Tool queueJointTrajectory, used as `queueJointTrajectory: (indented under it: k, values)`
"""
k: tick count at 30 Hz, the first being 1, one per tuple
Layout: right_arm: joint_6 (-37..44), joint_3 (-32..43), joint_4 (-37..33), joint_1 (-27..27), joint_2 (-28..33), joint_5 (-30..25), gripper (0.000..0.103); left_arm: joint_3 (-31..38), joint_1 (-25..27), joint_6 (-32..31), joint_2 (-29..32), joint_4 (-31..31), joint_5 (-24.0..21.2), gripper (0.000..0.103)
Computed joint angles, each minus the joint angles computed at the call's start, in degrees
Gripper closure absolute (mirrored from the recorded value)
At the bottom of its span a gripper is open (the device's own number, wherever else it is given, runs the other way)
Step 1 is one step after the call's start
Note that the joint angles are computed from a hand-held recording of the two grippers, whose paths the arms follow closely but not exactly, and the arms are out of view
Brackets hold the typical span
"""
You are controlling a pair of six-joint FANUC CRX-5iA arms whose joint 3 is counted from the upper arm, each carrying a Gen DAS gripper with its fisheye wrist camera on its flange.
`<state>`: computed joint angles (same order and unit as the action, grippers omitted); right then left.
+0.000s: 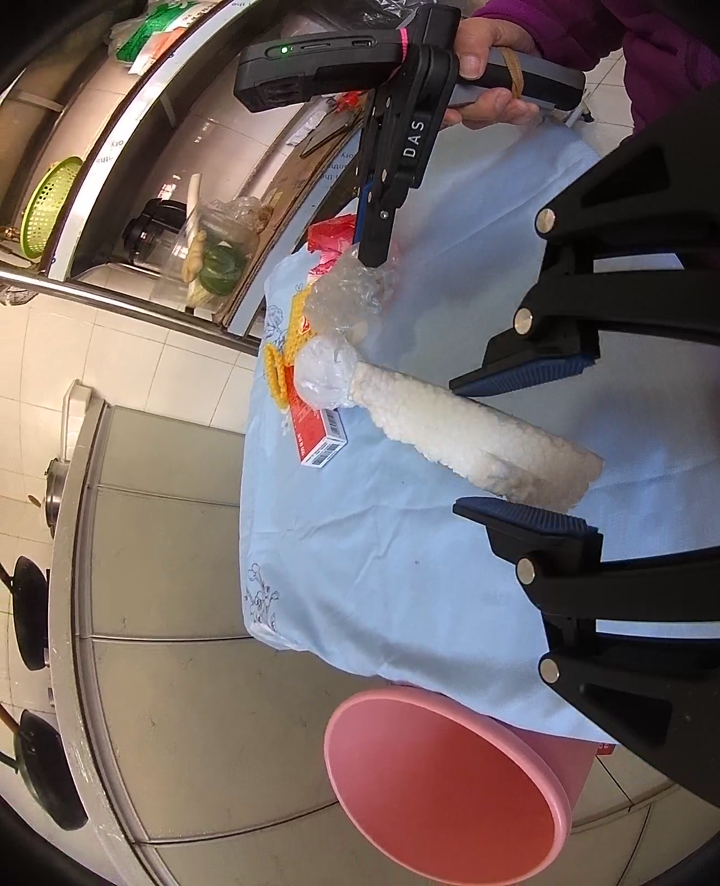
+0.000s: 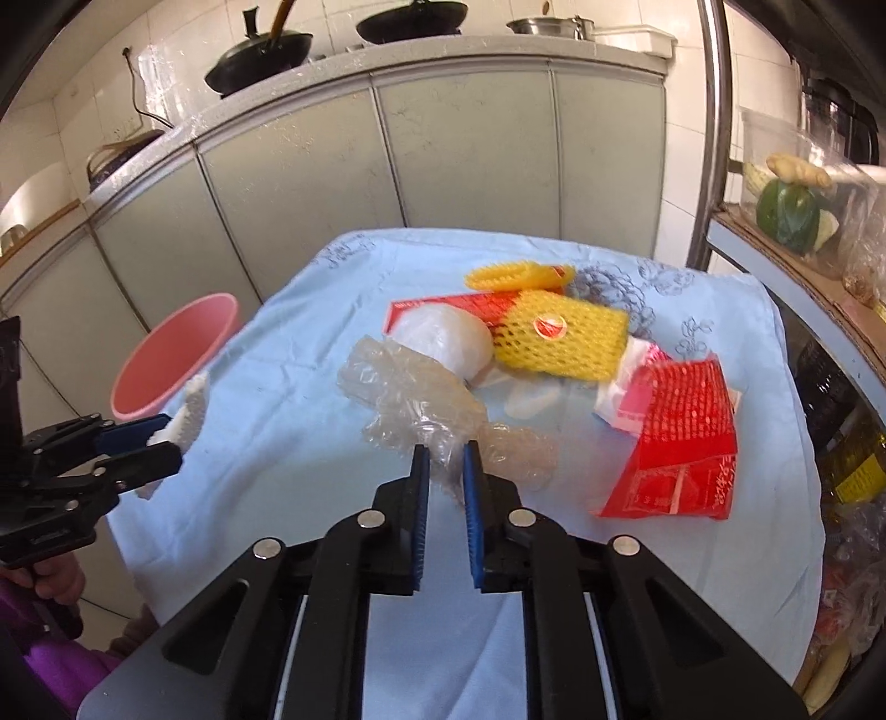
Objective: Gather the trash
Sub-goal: 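Grasp the clear bubble wrap with the right tool, then carry the foam strip and bubble wrap over the pink bin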
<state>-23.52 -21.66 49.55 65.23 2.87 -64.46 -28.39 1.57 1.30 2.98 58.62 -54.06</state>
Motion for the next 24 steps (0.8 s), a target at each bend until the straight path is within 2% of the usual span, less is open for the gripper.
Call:
queueJointTrajectory:
  k: [7, 16, 24]
  values:
    - [3.37, 2.98, 3.39, -2.10, 1.98, 5.11, 0.091, -2.28, 1.30, -2.15, -1.55, 6.47, 2.65, 0.066]
    - [11.93, 11.36, 5.78, -7.02, 8.56, 15.71, 0.091, -3.65, 3.99, -2.41, -2.25, 15.62, 7.37, 0.066]
    - [22.52, 22.20, 2.21, -10.08, 16.26, 23.44, 0.091, -1.70, 5.82, 0.37, 0.07, 20.08, 12.52, 0.066]
